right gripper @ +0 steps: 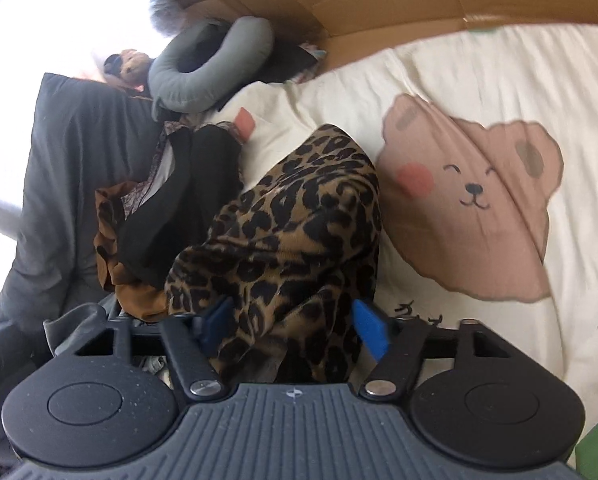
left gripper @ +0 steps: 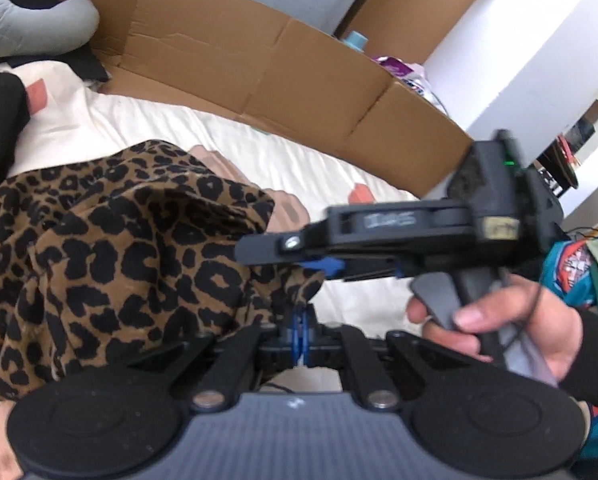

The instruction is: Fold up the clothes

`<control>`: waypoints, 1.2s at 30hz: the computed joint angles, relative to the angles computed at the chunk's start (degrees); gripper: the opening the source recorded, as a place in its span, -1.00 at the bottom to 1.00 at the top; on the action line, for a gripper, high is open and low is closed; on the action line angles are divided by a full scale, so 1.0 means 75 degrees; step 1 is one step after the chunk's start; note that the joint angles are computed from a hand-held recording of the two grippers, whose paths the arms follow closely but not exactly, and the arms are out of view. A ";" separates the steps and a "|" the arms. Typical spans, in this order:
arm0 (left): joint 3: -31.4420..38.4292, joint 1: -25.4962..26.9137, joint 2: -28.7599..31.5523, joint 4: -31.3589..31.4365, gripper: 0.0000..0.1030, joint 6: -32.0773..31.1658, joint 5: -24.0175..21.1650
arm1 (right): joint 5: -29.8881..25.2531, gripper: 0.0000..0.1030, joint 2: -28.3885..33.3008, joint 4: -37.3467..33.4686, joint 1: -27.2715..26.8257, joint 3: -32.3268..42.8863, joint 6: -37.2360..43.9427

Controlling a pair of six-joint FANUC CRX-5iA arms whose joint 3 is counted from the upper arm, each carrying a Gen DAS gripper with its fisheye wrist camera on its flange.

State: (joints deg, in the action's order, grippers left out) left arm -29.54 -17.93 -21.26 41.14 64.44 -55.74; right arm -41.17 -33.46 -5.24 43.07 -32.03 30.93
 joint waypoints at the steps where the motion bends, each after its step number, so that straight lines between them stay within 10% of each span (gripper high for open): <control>1: -0.0035 0.0011 -0.0036 0.0016 -0.97 0.0003 -0.0016 | -0.0085 0.00 0.0056 -0.0182 -0.0071 0.0031 0.0096; 6: -0.0103 0.0075 -0.0114 -0.0068 -0.97 0.0025 -0.0157 | -0.0155 -0.07 0.0095 -0.1393 -0.0491 0.0047 0.0721; 9: 0.0108 0.0127 0.0009 -0.0353 -0.94 0.0078 -0.0423 | -0.0145 -0.84 0.0099 -0.2447 -0.0942 0.0171 0.1668; 11: 0.0098 0.0271 -0.0011 -0.0190 -0.83 -0.0177 -0.0498 | -0.0123 -0.92 0.0044 -0.2057 -0.0702 0.0154 0.1613; 22: 0.0554 0.0300 0.0088 -0.0971 0.35 -0.0428 0.0346 | -0.0134 -0.94 -0.0255 -0.1843 -0.0632 0.0131 0.1828; 28: 0.0777 0.0264 0.0506 -0.1169 0.39 -0.0986 0.0736 | -0.0227 -0.95 -0.0322 -0.1740 -0.0588 0.0206 0.1983; 31: 0.0834 0.0375 0.0788 -0.0993 0.21 -0.1203 0.0569 | -0.0247 -0.95 -0.0364 -0.1642 -0.0537 0.0231 0.2005; 35: 0.0708 0.0428 0.0953 -0.0672 -0.93 -0.1375 0.0411 | -0.0326 -0.95 -0.0460 -0.1507 -0.0507 0.0191 0.1874; 36: 0.0674 0.0423 0.0943 -0.0676 -0.94 -0.1320 0.0426 | -0.0342 -0.95 -0.0533 -0.1426 -0.0478 0.0144 0.1768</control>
